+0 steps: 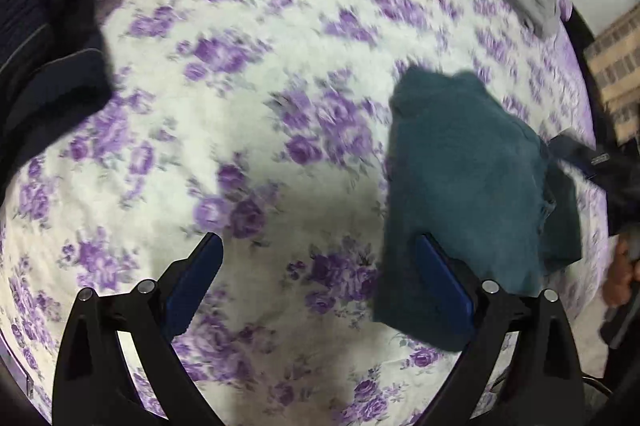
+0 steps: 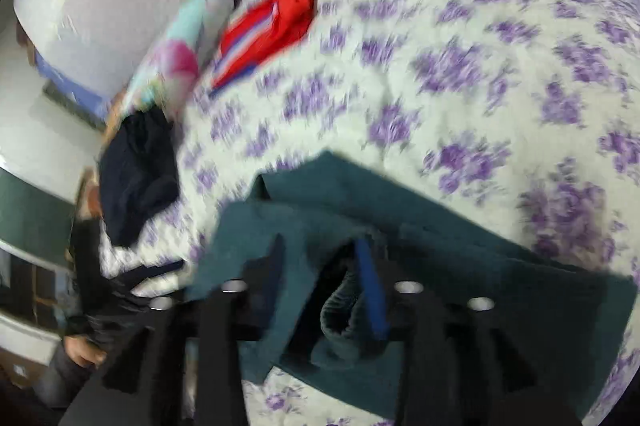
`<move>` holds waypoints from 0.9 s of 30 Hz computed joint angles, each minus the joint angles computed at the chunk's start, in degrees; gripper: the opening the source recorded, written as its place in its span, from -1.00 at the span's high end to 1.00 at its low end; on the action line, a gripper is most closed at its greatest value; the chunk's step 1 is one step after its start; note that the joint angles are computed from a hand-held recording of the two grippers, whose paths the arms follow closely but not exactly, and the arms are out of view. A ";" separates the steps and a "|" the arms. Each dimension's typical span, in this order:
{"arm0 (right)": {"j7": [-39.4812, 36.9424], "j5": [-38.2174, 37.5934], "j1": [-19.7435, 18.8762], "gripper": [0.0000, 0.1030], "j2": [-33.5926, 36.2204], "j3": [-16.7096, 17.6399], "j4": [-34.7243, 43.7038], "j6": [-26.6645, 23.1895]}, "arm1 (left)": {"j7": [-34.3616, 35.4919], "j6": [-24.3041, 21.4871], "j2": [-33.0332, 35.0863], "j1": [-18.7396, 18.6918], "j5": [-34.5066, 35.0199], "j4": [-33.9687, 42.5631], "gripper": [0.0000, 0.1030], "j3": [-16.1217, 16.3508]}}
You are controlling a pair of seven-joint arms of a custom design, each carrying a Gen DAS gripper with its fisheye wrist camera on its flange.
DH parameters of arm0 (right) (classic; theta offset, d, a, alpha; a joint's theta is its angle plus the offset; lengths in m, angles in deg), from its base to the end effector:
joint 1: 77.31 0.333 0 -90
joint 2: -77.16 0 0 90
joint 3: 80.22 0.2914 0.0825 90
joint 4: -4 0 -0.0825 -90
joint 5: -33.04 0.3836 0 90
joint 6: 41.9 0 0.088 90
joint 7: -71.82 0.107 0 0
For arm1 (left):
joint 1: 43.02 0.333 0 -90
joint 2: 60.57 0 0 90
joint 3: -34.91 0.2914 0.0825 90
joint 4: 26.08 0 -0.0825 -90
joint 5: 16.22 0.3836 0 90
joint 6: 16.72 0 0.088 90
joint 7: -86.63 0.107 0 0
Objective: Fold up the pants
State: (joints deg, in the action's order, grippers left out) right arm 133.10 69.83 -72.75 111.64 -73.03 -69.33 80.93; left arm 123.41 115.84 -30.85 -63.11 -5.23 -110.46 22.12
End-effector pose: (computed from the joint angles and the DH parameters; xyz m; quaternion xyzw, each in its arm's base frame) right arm 0.7226 0.1534 0.4195 -0.7805 0.5241 0.0888 0.3290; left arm 0.6185 -0.3625 0.3974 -0.7921 0.5864 -0.1661 0.0343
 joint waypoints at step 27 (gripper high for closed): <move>-13.14 10.51 -2.89 0.93 -4.27 1.72 -1.19 -16.76 | -2.09 1.66 -4.86 -0.23 1.93 -4.22 -0.83 0.18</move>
State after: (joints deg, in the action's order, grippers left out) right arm 119.95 80.34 -75.63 107.37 -71.32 -70.53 64.17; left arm 121.32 117.50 -35.71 -63.34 -3.29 -114.68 22.30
